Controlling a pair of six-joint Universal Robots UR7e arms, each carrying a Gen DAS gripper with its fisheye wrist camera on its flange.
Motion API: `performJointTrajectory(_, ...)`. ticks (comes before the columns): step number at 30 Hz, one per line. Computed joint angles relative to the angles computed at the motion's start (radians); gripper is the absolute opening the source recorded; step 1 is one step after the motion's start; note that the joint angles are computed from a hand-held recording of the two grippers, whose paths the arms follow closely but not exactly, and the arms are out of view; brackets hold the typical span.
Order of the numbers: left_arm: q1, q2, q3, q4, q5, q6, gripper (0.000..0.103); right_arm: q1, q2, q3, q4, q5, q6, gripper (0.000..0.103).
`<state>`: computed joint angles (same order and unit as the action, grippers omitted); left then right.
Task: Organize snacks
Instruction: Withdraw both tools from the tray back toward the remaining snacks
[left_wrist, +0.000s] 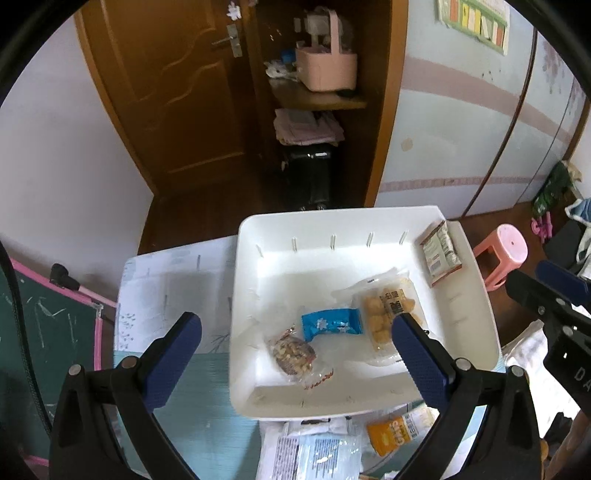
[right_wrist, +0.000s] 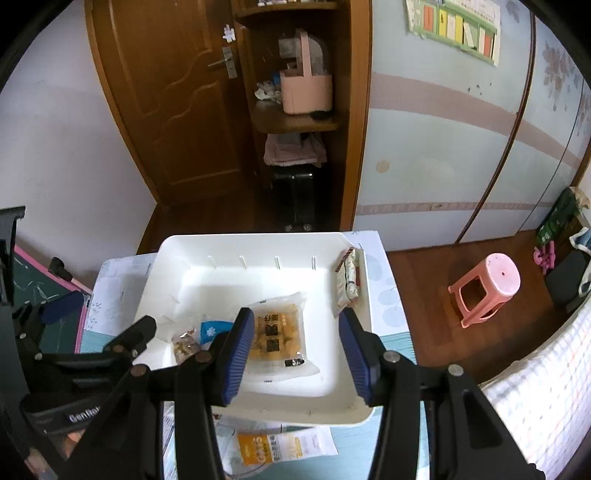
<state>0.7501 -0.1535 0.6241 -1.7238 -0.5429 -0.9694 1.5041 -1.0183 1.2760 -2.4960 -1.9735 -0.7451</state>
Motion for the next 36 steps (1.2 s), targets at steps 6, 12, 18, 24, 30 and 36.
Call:
performJointTrajectory(6, -0.046, -0.092, 0.154, -0.048, 0.036, -0.061, 0.102, 0.015, -0.093, 0.092, -0.03, 0.037, -0.036, 0.048)
performJointTrajectory(12, -0.088, -0.155, 0.284, -0.112, 0.072, -0.095, 0.102, 0.022, -0.178, 0.204, -0.111, 0.068, -0.11, 0.048)
performJointTrajectory(18, -0.141, -0.18, 0.353, -0.088, 0.167, -0.149, 0.102, 0.019, -0.24, 0.293, -0.209, 0.099, -0.169, 0.048)
performJointTrajectory(24, -0.177, -0.204, 0.403, -0.096, 0.2, -0.175, 0.102, 0.013, -0.273, 0.336, -0.259, 0.129, -0.175, 0.048)
performJointTrajectory(30, -0.204, -0.23, 0.455, -0.093, 0.218, -0.229, 0.102, 0.009, -0.308, 0.38, -0.297, 0.153, -0.172, 0.048)
performJointTrajectory(36, -0.225, -0.255, 0.512, -0.117, 0.217, -0.248, 0.102, 0.002, -0.344, 0.424, -0.312, 0.177, -0.179, 0.048)
